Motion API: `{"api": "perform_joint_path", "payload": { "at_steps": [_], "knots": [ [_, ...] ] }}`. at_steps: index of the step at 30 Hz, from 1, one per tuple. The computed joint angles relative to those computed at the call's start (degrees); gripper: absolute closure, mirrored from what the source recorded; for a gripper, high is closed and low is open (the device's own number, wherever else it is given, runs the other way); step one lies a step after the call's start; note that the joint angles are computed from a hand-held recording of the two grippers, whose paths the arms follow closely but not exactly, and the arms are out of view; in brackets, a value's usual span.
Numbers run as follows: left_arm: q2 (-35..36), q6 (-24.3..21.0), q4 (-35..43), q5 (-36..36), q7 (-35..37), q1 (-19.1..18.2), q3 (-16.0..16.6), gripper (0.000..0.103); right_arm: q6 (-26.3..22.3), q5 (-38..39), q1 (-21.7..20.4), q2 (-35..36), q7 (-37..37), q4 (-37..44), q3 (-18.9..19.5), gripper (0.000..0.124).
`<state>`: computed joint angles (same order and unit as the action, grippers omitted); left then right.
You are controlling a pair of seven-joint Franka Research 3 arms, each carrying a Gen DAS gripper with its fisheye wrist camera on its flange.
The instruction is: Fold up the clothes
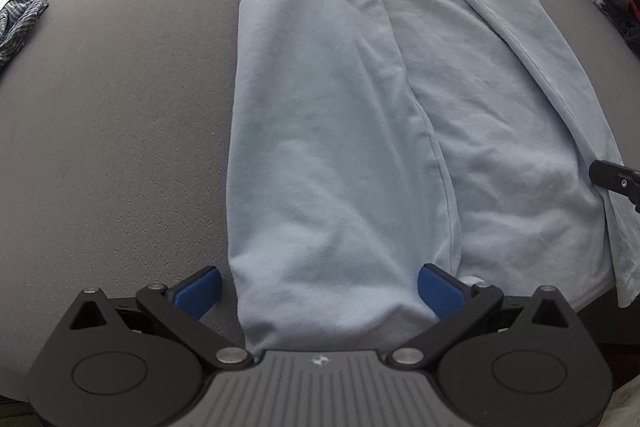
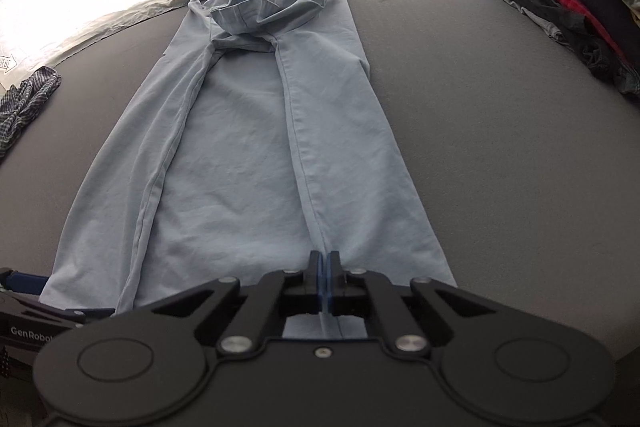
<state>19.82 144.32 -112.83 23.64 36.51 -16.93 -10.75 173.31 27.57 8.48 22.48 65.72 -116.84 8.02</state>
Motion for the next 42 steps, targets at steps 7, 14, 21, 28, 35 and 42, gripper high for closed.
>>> {"api": "perform_joint_path", "payload": {
  "at_steps": [7,14,21,28,35,42],
  "knots": [
    [-0.7,2.3,-1.5,1.4,1.1,0.3,0.3,0.0,-4.1,17.4,-8.6,0.1,-13.9,2.7,12.4,0.122],
    [-0.3,2.7,-1.0,3.4,-1.2,-1.7,0.4,0.0,-8.0,21.9,-3.5,2.8,-14.2,6.4,8.4,0.122],
    [-2.2,3.7,-3.9,5.7,-5.4,-3.0,0.2,0.0,-13.9,20.0,-1.1,4.3,-9.0,7.9,4.4,0.118],
    [-1.5,2.1,-2.6,0.6,1.2,0.2,-1.1,0.0,-19.0,27.0,-3.6,2.3,-13.8,8.3,4.5,0.103],
    [-1.7,-0.8,-0.6,-1.7,0.6,0.0,-0.6,0.0,-16.4,23.3,-2.0,5.4,-13.4,13.7,1.8,0.086],
    [-1.0,-0.4,3.2,9.2,-12.1,-1.9,3.5,0.0,-17.2,20.9,-3.7,11.0,-14.2,22.2,2.8,0.05]
  ]
}}
